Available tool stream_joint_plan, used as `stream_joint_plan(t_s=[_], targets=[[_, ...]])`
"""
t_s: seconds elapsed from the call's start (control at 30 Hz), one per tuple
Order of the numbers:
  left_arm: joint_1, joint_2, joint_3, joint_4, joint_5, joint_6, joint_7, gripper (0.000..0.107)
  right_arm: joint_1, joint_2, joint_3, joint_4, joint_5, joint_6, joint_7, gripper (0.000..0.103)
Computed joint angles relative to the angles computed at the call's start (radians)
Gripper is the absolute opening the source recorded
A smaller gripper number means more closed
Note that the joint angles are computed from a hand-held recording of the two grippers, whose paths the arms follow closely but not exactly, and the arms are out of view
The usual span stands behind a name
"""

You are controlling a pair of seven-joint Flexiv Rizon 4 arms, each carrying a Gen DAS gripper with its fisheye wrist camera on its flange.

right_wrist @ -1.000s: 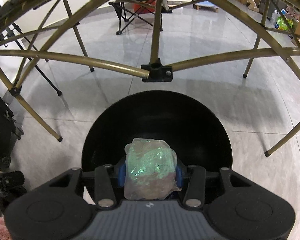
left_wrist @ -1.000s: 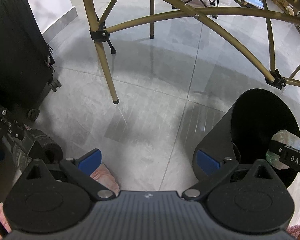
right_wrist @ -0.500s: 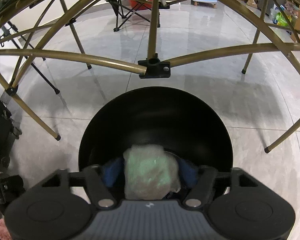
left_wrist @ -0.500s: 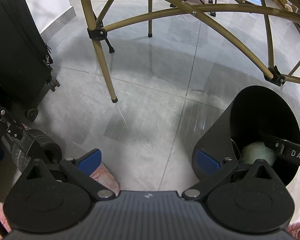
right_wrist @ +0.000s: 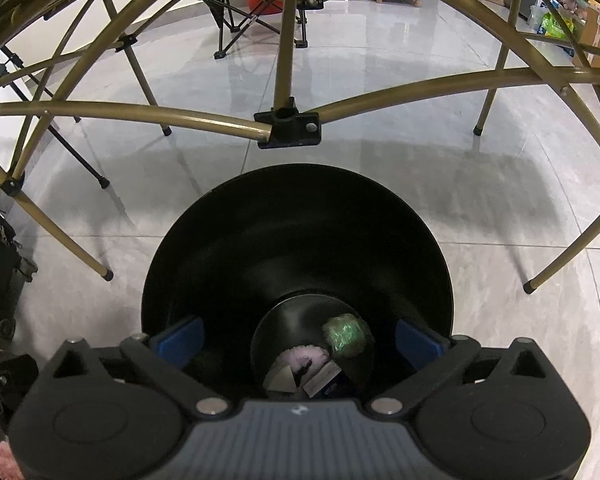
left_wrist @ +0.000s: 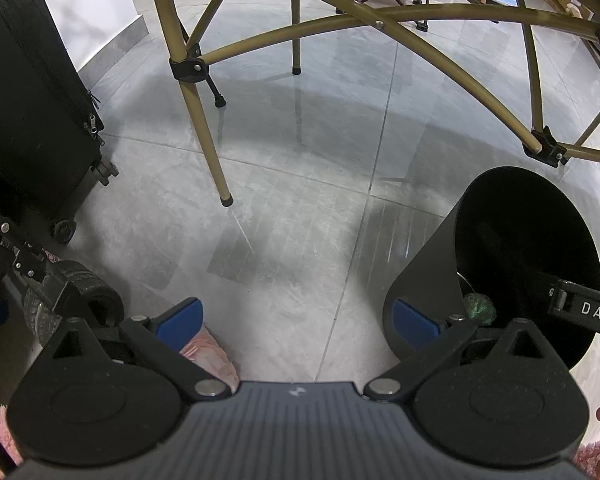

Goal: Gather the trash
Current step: 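Raise both tools back up toward the table items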

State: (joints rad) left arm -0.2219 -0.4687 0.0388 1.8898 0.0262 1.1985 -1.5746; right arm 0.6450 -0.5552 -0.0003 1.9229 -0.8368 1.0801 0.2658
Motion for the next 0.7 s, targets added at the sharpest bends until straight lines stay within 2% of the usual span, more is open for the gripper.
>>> stream_joint_plan(t_s=[0.37,0.57,0.7], targets=[[0.015,0.022,-0.023,0.028,-0.022,0.041,0.033,0.103,0.004,0.027,-0.006,0.019,-0.048,-0.009,0.03,0.103],[0.005,0.04,-0.022,0.054,-0.021,0.108,0.046,0.103,0.002,0.068,-0.009,0.044,-0.131,-0.027,0.088,0.103],[-0.016,0.053,-0.006,0.073,-0.006,0.184,0.034,0.103,-0.012,0.109,-0.003,0.068,-0.214,-0.041,0.148,0.103]])
